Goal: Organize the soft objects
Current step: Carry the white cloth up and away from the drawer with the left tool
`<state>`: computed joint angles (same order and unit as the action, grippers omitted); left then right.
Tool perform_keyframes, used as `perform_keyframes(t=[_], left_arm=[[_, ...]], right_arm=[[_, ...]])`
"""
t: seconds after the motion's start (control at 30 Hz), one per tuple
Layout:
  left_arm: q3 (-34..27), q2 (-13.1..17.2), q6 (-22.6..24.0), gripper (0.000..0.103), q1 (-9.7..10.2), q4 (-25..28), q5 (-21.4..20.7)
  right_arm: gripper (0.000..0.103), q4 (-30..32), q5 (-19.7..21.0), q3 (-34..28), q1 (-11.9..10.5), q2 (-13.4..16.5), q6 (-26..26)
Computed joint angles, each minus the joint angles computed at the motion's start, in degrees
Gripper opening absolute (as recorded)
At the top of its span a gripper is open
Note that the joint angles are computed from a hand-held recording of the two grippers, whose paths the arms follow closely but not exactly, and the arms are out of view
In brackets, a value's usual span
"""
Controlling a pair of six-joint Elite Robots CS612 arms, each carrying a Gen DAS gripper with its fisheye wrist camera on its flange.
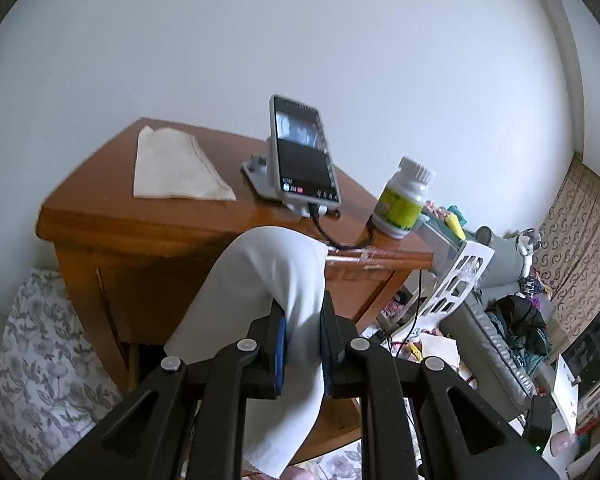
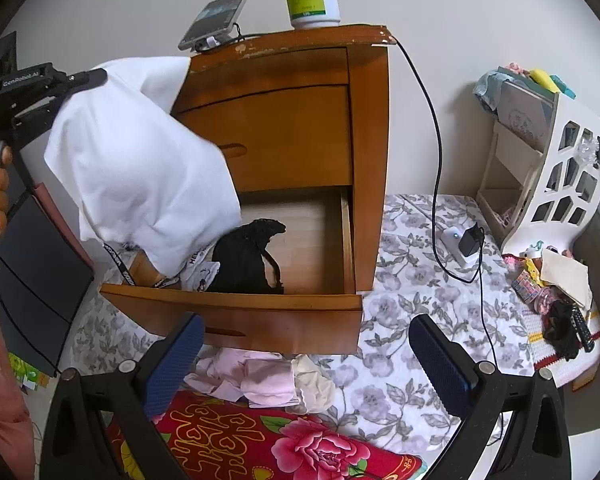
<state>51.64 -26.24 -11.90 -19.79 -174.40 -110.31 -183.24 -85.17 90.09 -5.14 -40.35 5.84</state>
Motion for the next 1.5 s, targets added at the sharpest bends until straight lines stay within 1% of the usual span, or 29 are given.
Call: perform_keyframes(t=[0.4, 0.67, 0.83, 0.97, 1.17, 1.27, 1.5], left_arm=[[5.0, -3.1, -0.9, 0.015, 0.27, -4.5, 1.0], [11.0, -6.3, -0.4, 0.015, 0.35, -11.4, 1.0], [15.2, -8.6, 0.6, 0.015, 0.47, -16.8, 1.4], [18.3, -10.3, 0.9, 0.015, 0.82, -20.9, 1.0], [21.8, -12.1, 1.4, 0.015, 1.16, -25.3, 0.4], [23.4, -12.9, 2.4, 0.015, 1.16, -26.9, 0.2], [26.0, -14.2, 3.9, 0.015, 1.08, -28.2, -1.8]], right_arm=[[0.103, -1.9, 0.5, 1.7, 0.0, -1.0, 0.0], [0.103, -3.1, 0.3, 2.8, 0.2, -1.7, 0.1], [0.103, -3.6, 0.4, 3.2, 0.2, -1.9, -0.1], [0.103, -3.6, 0.5, 3.2, 0.2, -1.9, -0.1], [0.103, -3.8, 0.8, 3.3, 0.3, -2.0, -0.3], [0.103, -3.8, 0.8, 3.3, 0.3, -2.0, -0.3], [0.103, -4.0, 1.0, 3.5, 0.3, -2.0, -0.3]])
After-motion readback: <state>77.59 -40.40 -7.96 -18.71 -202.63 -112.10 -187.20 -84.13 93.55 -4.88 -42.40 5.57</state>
